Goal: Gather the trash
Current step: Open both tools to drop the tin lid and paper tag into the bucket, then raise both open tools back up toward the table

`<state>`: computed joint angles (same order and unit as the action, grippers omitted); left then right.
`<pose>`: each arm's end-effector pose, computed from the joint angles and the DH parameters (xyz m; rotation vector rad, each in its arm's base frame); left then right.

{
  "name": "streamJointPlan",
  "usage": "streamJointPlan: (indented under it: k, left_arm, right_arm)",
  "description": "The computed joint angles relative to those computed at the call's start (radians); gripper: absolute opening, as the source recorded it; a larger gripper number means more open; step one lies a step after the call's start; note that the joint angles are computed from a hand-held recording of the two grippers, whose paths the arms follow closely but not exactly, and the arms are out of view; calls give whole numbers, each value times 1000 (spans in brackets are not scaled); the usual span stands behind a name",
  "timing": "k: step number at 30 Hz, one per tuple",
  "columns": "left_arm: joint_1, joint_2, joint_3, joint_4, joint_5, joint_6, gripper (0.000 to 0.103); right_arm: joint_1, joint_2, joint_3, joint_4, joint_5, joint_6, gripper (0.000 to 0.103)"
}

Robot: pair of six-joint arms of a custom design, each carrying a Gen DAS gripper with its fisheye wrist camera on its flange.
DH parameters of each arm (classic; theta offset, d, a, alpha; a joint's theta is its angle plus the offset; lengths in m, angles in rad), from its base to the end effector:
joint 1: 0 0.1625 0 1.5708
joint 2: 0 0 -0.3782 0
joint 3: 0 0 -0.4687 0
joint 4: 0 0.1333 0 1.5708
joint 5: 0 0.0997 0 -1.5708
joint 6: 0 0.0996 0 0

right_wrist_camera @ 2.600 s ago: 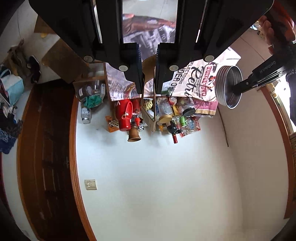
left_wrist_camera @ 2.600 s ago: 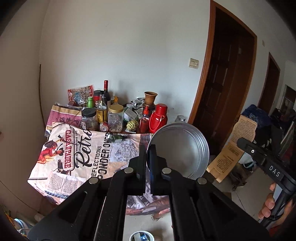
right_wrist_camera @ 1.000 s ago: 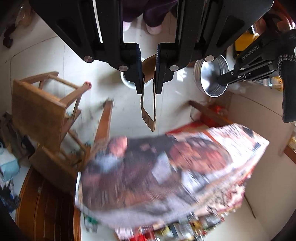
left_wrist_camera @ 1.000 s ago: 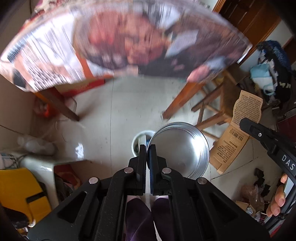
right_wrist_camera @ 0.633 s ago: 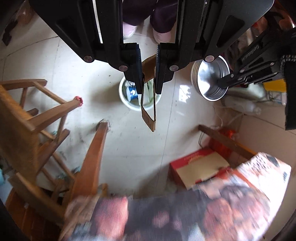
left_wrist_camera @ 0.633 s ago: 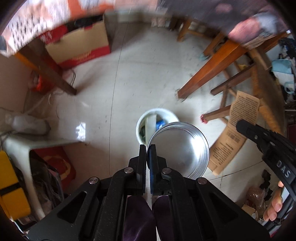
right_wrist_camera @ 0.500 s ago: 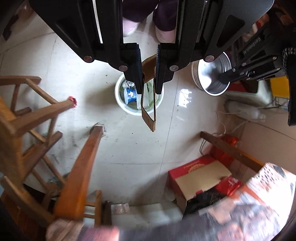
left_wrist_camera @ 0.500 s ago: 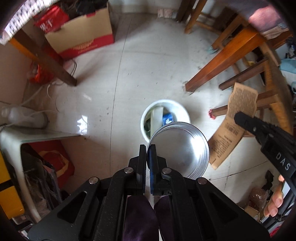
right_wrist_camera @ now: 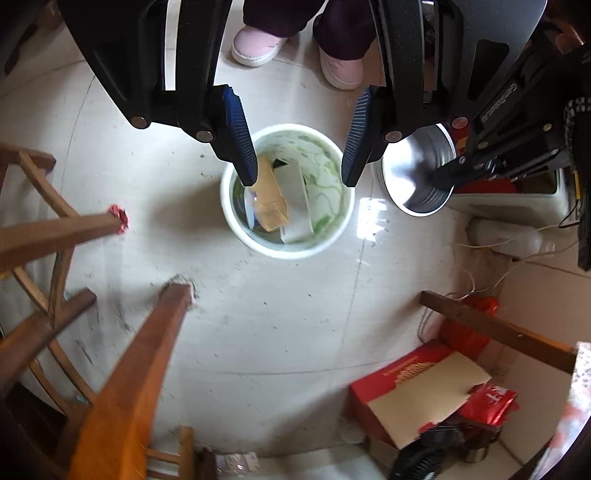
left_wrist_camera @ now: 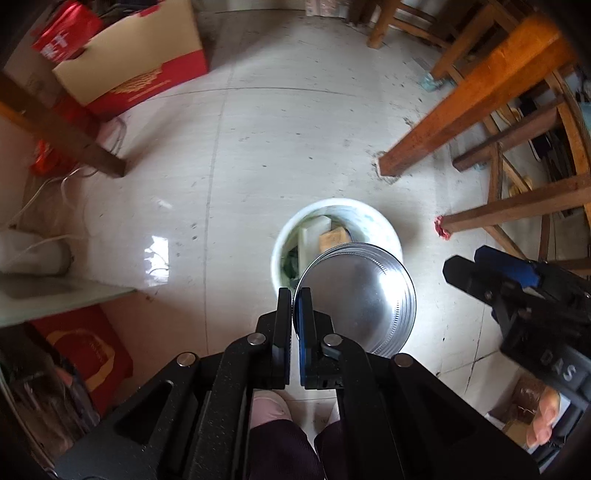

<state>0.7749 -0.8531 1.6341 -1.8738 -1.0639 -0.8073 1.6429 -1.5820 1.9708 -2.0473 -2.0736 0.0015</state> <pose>-0.3231 -0.5706 -0.0057 0.1409 2.4559 -0.0408 0.1237 -0.5289 0.2848 0.0634 -2.6383 0.1407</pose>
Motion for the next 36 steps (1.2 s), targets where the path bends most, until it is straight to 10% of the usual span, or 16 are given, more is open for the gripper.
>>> streamJointPlan:
  k: [6,21,36]
  left_arm:
    - [0,79,-101,98,-44,45,37]
    - [-112,-26,-246,311,-27,-9,37]
    - [-305,-3,-745,627,123,-58,38]
  right_arm:
    - [14,-25,-10,48,1,65,44]
    - [216,-4,-226,229,-49,204,44]
    - [570,144,-665,398,-228,355,44]
